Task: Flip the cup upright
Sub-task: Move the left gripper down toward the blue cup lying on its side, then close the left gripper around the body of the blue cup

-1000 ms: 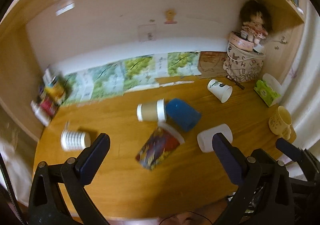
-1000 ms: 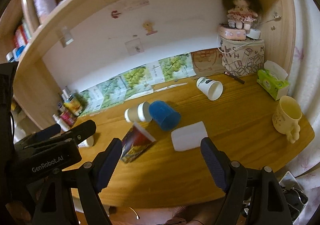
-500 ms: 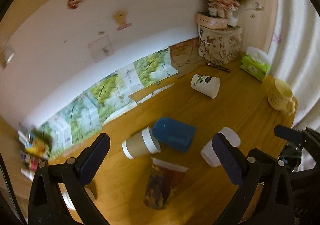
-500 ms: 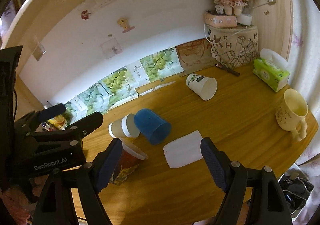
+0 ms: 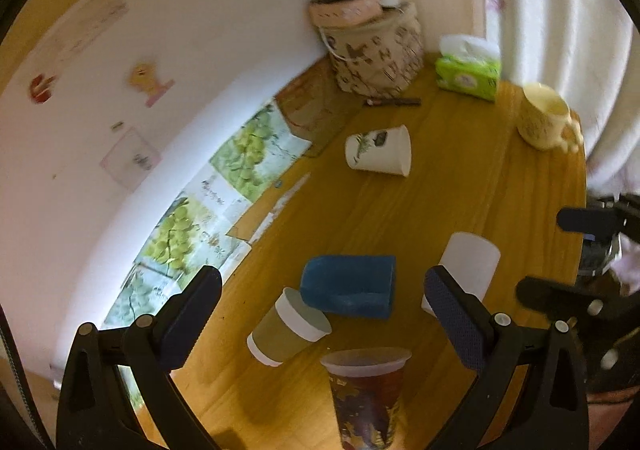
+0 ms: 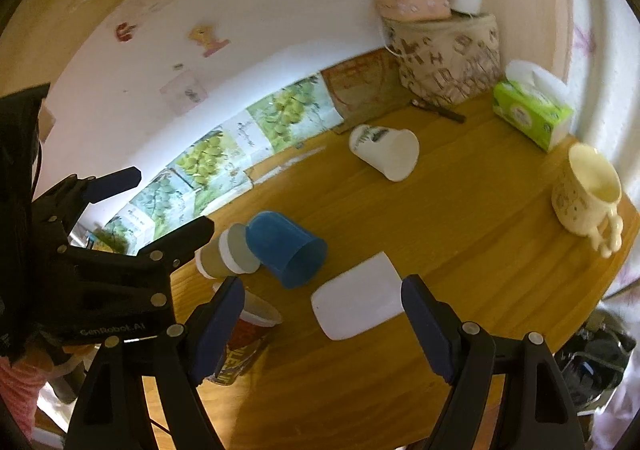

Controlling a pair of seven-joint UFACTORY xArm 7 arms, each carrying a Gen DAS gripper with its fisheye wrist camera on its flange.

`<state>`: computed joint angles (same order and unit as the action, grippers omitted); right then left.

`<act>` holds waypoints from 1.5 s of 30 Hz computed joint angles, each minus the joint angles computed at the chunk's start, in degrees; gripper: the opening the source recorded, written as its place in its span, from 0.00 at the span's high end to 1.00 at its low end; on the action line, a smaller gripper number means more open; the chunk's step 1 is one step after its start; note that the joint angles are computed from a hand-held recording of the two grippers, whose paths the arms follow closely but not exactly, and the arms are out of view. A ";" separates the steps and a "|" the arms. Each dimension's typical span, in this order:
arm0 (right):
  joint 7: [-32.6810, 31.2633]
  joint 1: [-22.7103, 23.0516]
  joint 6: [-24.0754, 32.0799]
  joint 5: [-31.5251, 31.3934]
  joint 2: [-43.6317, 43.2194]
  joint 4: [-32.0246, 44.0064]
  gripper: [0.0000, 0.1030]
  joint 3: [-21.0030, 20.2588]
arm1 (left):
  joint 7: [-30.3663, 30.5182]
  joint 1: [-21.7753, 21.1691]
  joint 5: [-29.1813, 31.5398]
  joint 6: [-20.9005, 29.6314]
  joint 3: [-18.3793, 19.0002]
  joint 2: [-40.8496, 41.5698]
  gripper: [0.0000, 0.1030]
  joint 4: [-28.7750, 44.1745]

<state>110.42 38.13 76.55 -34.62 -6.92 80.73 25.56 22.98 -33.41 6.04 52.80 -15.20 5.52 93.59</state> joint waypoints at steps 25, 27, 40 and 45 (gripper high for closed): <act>12.59 -3.02 -1.36 8.56 -4.97 -8.58 0.21 1.69 | 27.89 -2.14 2.69 4.16 0.65 12.02 0.02 5.25; 13.19 -3.08 -1.42 9.04 -4.98 -8.80 0.21 1.64 | 28.99 -2.52 2.59 5.67 0.90 13.22 0.02 6.52; 15.43 -3.16 -0.43 11.77 -5.20 -9.53 0.21 1.28 | 30.96 -5.06 2.88 14.23 2.51 20.49 0.02 14.17; 14.81 -3.22 -0.87 12.98 -5.18 -9.82 0.21 0.92 | 29.38 -6.00 1.67 17.85 3.11 24.39 0.02 19.67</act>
